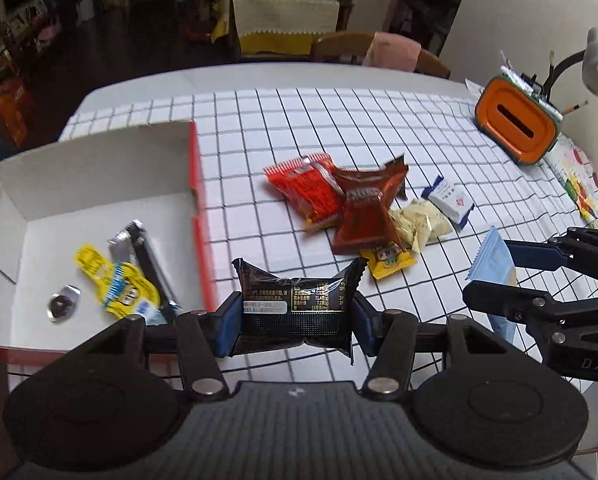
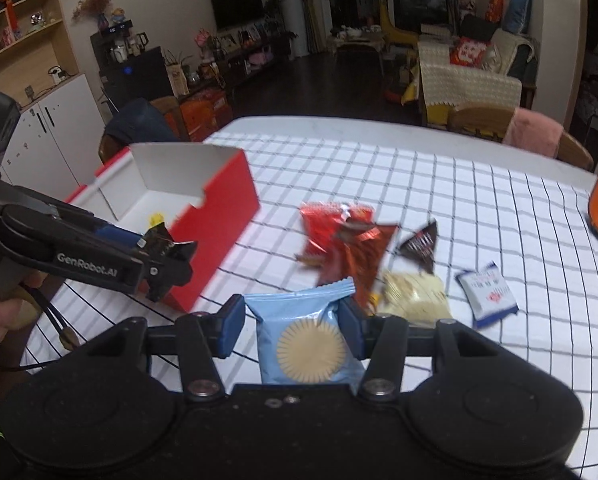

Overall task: Organize snacks
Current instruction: 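Carry the chocolate bar and blue cookie pack over the red box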

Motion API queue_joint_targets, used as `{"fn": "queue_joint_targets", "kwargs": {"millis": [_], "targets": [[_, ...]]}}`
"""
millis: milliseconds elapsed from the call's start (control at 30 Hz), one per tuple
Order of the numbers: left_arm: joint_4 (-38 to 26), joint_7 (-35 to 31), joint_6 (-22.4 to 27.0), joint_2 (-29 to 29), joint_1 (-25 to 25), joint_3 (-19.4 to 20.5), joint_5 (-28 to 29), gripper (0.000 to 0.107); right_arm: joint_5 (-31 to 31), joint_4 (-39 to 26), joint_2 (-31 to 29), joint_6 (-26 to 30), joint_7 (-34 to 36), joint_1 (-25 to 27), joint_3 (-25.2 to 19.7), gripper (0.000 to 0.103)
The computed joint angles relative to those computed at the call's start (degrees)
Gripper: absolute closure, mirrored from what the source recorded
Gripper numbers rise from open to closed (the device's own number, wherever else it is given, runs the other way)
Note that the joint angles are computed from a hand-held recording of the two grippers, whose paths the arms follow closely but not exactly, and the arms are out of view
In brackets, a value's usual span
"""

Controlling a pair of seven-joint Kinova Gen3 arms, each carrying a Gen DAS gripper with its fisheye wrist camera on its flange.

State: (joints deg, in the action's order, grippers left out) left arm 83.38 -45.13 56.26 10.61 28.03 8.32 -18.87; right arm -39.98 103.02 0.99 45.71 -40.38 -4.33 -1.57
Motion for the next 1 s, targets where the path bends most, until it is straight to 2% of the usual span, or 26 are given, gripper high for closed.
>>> {"fn": "queue_joint_targets", "kwargs": {"millis": [467, 1000], "targets": [[5.88, -5.75, -1.58, -8.24, -7.27, 0.09, 0.37, 0.052, 10.83, -4.52, -0.14, -6.16, -17.65, -9.70, -5.32, 0.053], [11.11, -15.73, -2.44, -13.00, -17.91, -2.11, 4.41, 0.051, 26.18, -13.78, 8.80, -9.38, -38.64, -18.97, -8.79, 0.053]]}}
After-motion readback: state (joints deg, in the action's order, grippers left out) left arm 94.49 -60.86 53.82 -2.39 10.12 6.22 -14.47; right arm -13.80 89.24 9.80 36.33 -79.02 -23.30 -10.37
